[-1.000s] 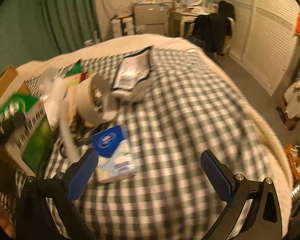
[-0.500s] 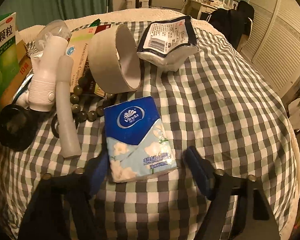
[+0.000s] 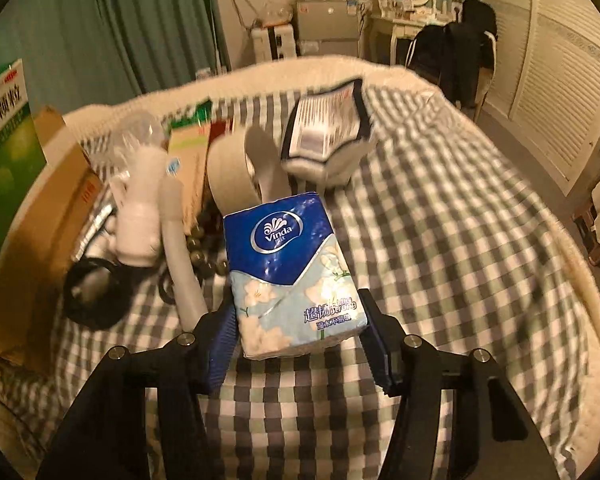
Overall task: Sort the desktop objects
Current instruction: 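Lift the green medicine box with the left tool while the right tool grasps the blue Vinda tissue pack, then carry the green box and tissue pack over the cardboard box with both tools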
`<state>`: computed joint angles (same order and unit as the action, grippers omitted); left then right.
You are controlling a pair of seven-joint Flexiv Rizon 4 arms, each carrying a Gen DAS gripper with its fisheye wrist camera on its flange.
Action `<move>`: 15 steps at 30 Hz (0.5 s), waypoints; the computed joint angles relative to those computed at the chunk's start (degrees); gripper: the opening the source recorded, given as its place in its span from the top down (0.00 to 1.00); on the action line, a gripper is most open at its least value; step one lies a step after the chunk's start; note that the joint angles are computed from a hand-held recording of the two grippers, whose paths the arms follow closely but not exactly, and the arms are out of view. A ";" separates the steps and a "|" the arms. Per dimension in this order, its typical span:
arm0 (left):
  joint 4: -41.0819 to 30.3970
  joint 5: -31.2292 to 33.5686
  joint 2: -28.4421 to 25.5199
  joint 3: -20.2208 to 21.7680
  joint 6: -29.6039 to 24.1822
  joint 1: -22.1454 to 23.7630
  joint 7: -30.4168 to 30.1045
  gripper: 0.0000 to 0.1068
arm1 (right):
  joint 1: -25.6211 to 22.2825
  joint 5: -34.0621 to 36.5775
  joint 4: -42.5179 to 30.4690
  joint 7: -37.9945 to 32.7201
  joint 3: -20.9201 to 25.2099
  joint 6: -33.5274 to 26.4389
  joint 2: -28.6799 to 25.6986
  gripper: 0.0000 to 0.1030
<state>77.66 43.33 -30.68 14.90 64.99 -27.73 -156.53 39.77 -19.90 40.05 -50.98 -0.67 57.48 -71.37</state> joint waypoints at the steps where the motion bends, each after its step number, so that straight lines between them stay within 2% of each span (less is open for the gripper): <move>1: 0.07 0.61 0.38 0.43 -0.13 -0.47 -0.48 0.17 | 0.66 0.65 2.35 1.11 -1.77 1.85 1.40 0.46; 8: 1.04 6.71 4.00 1.28 -1.36 -2.56 -4.35 0.17 | 1.79 -4.27 13.75 10.13 -6.61 12.22 8.30 0.46; 15: 2.13 14.54 8.31 -1.21 -4.69 -3.35 -6.30 0.17 | 4.54 -9.20 24.57 19.34 -12.61 20.96 15.75 0.46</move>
